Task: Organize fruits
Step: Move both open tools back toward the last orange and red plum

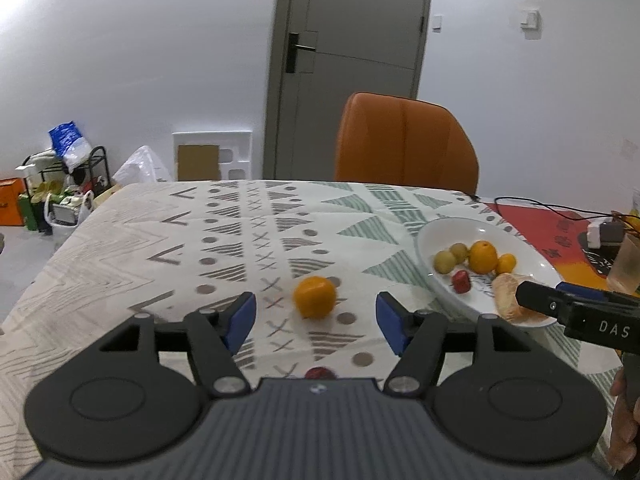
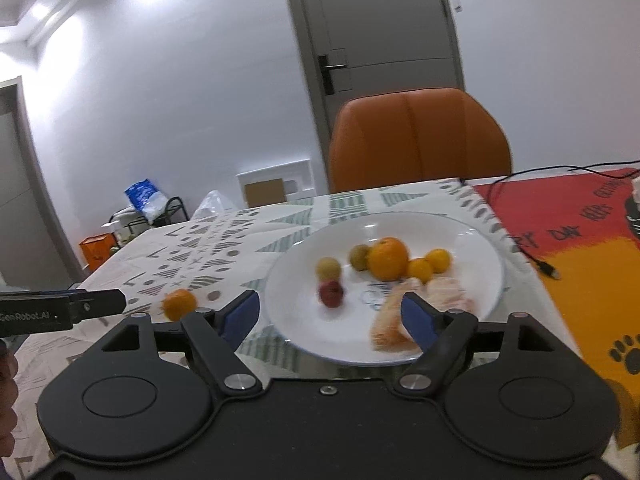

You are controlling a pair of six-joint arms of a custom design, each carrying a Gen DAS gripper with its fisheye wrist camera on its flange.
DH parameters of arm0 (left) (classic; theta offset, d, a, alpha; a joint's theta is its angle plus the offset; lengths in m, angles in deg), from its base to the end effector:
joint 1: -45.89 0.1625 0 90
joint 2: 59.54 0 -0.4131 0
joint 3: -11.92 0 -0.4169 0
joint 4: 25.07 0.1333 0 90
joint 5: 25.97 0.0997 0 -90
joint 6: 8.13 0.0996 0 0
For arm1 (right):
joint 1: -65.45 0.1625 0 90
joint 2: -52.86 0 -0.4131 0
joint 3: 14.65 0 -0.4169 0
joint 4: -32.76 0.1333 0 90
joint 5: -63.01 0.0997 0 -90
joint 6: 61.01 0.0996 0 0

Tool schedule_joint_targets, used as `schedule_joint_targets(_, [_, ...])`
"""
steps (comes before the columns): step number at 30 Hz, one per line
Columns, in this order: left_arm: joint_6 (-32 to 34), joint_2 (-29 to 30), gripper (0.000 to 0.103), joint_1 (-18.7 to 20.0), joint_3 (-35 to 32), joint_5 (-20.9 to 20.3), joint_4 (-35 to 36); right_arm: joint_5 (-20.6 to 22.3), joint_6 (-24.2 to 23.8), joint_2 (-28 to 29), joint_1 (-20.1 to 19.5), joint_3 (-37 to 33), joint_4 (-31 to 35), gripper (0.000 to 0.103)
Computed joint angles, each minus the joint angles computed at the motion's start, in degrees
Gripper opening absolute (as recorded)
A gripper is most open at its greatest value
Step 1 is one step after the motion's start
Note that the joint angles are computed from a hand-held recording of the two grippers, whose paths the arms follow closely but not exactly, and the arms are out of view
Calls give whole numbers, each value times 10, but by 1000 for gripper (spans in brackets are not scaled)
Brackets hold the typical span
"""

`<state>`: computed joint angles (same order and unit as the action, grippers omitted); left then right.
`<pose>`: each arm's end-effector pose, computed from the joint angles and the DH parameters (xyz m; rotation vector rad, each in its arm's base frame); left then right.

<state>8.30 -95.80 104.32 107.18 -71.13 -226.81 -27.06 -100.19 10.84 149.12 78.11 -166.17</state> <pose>-0.1744 -0.6726 0.0861 0.4871 2.2083 -1.2092 0.0543 -0.7183 0.1485 0.6941 -2.3577 1.2606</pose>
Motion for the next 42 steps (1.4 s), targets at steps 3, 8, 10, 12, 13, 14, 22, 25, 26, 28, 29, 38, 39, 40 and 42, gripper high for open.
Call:
schedule_joint_targets(3, [-6,-9,66,3,13,8,-8,7,-7,2,4,3,4,83])
schedule_joint_targets(8, [-10,-24,70,8,33,15,-26,8,-17,8,14,4,13,83])
schedule_joint_targets(10, [-11,-29,70,10,40,16,-32,6,-21,12,18,3,16,83])
schedule_joint_targets(12, [-14,-33,70,12,45,15,-35,4,-24,14,22,3,18,84])
schedule_joint_targets(13, [-16,-35,70,14,48,16,-37,4,-25,15,23,3,20,85])
schedule_joint_targets(14, [-17,-36,71,15,50,16,-39,3,-27,17,25,3,22,86])
schedule_joint_targets(22, [-22,-49,77,22,67,28,-58,0,-39,26,36,2,39,90])
schedule_joint_targets(25, [-25,-57,80,26,76,32,-65,-2,-44,31,41,1,47,90])
schedule_joint_targets(26, [-25,-59,80,27,78,34,-67,-2,-46,33,43,-1,50,90])
schedule_joint_targets(28, [-27,-62,81,29,82,39,-72,-2,-51,36,46,-2,58,90])
schedule_joint_targets(29, [-29,-64,82,30,84,41,-72,-4,-54,38,48,-3,65,90])
schedule_joint_targets(38, [-49,-78,82,40,92,54,-58,-15,-69,57,57,-21,117,83])
schedule_joint_targets(39, [-48,-78,82,40,93,55,-59,-16,-70,60,58,-23,122,82])
schedule_joint_targets(40, [-48,-78,82,41,93,55,-59,-17,-71,62,59,-26,127,80])
schedule_joint_targets(42, [-49,-79,82,43,94,56,-58,-17,-72,66,60,-29,135,78])
